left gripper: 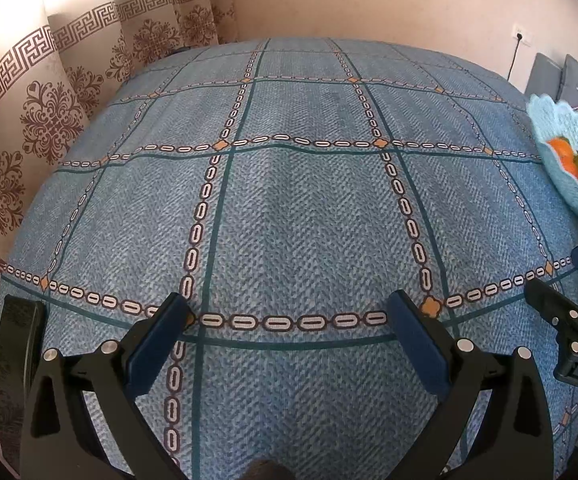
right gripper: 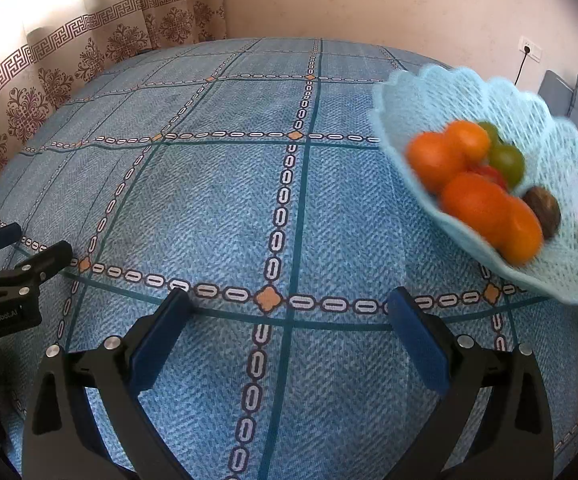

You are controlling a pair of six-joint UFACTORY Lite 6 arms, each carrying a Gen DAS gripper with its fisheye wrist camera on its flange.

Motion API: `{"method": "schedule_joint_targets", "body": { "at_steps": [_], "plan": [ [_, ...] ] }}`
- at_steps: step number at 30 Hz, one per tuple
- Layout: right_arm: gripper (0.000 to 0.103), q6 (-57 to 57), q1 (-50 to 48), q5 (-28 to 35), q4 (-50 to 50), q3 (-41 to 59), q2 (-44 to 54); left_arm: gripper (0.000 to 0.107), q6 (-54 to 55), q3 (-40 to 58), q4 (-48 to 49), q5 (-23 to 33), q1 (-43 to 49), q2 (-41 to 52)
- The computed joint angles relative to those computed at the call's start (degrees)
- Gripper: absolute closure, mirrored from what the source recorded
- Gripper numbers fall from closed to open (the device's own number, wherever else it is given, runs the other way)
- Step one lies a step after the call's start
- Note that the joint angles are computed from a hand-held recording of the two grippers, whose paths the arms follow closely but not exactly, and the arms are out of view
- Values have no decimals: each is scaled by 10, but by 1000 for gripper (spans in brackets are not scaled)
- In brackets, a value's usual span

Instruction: Organize fruits

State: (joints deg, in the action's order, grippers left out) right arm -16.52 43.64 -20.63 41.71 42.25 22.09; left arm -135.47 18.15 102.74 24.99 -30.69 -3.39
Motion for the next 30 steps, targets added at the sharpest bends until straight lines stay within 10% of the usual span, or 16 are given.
{"method": "schedule_joint_targets", "body": {
  "at_steps": [30],
  "plan": [
    [2, -3, -1, 1, 1, 1, 0, 9, -5, 4, -5, 3, -10, 5]
  ]
}}
